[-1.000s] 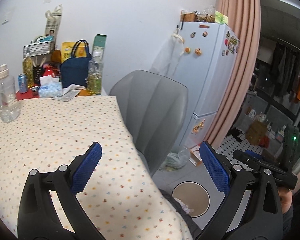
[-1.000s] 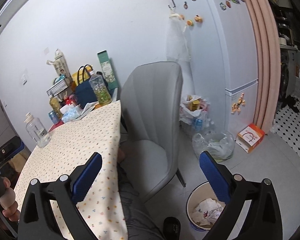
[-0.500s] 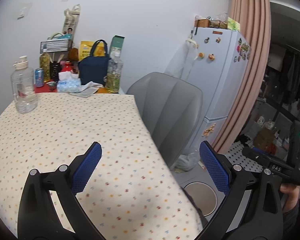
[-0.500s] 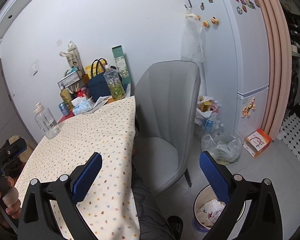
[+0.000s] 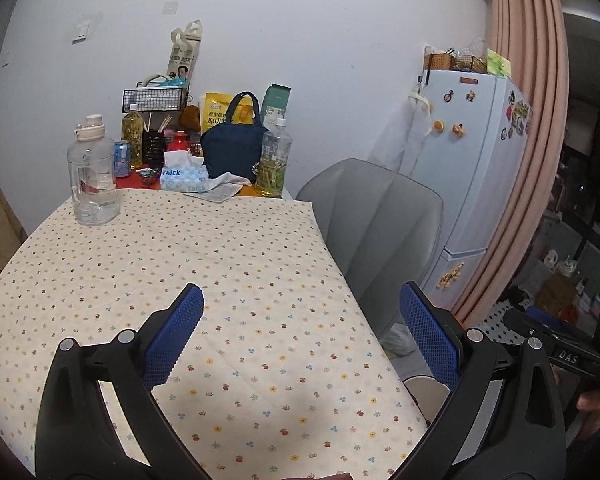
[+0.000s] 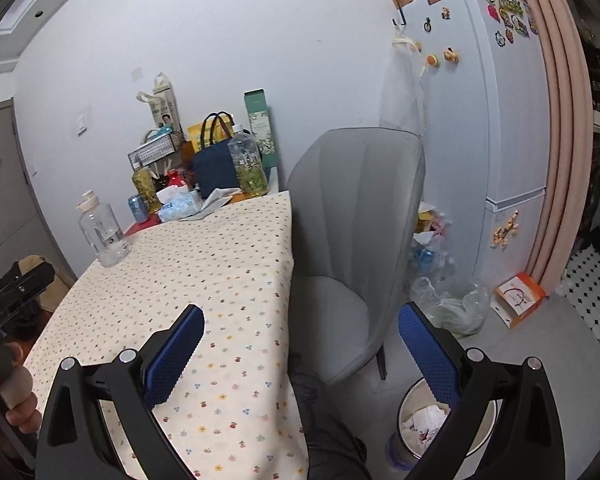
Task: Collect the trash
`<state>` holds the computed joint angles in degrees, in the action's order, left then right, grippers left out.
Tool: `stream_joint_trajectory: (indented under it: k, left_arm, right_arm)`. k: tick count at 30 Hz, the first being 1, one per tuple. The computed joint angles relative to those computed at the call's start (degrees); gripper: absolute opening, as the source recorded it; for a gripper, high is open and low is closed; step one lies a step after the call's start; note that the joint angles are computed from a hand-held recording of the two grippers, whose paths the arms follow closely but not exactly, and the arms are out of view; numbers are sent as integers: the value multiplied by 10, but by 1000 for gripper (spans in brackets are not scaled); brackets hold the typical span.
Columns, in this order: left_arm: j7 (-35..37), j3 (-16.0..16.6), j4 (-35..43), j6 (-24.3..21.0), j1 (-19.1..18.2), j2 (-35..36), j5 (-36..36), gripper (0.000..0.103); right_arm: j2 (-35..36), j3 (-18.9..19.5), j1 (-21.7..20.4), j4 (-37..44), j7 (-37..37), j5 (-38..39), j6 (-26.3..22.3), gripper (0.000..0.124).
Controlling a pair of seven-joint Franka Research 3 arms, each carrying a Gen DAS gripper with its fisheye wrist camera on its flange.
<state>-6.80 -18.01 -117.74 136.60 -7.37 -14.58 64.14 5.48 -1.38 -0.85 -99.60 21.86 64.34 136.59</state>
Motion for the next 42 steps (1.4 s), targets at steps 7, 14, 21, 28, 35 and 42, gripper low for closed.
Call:
stream_joint_trajectory:
  k: [7, 14, 21, 28, 35, 42]
  left_arm:
    - [-3, 3, 1, 10, -1, 5, -2, 97]
    - [-3, 4, 1, 11, -2, 10, -6, 97]
    - [-6, 3, 1, 6, -3, 9, -4, 97]
    - [-9, 4, -1, 13, -3, 9, -3, 97]
    - [-16, 5, -3, 17, -1, 9, 0, 97]
    - [-17, 4, -5, 15, -1, 8, -2, 97]
  right_arm:
    - [6, 1, -1, 2, 1, 2, 10, 95]
    - [18, 4, -5, 12, 12, -3, 4, 95]
    - [21, 6, -7, 14, 15, -7, 4, 95]
    - [26, 8, -8, 17, 19, -17, 2, 95]
    - [29, 9, -9, 20, 20, -20, 3, 95]
    - [30, 11, -10, 18, 17, -22, 1, 95]
